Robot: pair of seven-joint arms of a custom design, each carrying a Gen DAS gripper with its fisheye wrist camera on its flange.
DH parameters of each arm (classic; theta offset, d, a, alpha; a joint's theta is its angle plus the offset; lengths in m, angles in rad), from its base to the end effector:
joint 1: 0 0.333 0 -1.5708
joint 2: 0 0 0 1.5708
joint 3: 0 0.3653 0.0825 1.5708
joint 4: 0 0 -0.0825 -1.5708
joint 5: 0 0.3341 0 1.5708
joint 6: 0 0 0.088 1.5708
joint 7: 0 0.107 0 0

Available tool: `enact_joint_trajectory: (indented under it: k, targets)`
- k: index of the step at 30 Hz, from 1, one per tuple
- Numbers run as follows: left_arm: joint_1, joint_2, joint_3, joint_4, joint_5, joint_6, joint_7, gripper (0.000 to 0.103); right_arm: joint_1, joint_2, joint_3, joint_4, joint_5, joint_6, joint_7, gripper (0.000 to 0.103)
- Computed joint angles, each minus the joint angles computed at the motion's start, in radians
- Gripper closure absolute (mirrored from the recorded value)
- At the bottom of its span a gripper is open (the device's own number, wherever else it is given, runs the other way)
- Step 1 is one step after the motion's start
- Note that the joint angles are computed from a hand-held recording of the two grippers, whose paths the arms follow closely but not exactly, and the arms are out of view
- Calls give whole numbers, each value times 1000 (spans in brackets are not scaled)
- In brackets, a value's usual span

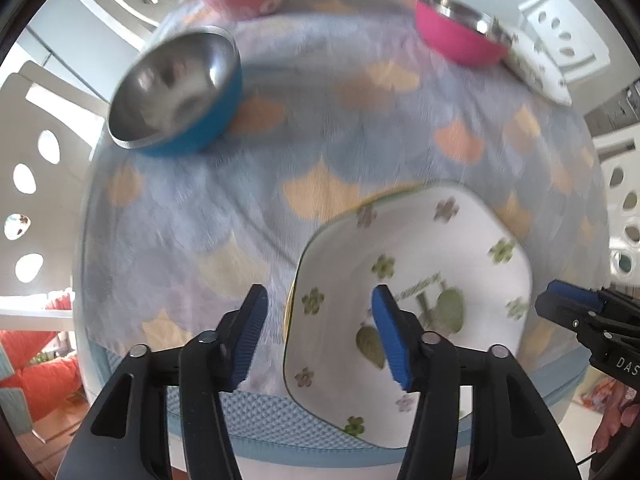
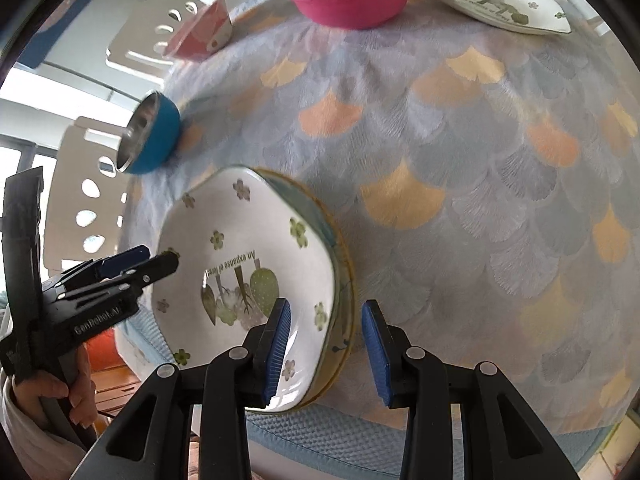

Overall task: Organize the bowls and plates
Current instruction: 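Move both grippers to the second square forest plate and close on its rim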

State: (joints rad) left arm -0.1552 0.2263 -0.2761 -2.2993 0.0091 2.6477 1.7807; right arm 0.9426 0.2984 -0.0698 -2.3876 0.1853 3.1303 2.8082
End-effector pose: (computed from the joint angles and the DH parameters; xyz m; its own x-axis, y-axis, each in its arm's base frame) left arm 0.4769 -0.2145 0.3543 -0.5971 -0.8017 0.0275 -0.7965 0.5885 -0.1390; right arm 0.3525 0.3980 0.3354 -0.4515 -0.7856 -0.4231 -0.8444 0.5294 -0.0819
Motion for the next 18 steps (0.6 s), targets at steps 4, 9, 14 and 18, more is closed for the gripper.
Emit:
enact_joint_trajectory:
  k: [4,9,14,18]
  targets:
    - [-4,4,-27,61,-60,-45,5,45,-81,-72,42,-65,10,11,-67,67]
    - [-49,28,-47,138,-94,-86,-28,45,-102,-176,-31,-164,-47,29,-74,51]
    - [-115,75,-66,211,-75,-95,-94,44,-186,-245,-48,-226,-118,18,-91,49]
    - [-156,132,-94,292,-84,-109,-141,44,-365,-259,107,-260,148,24,-334,49]
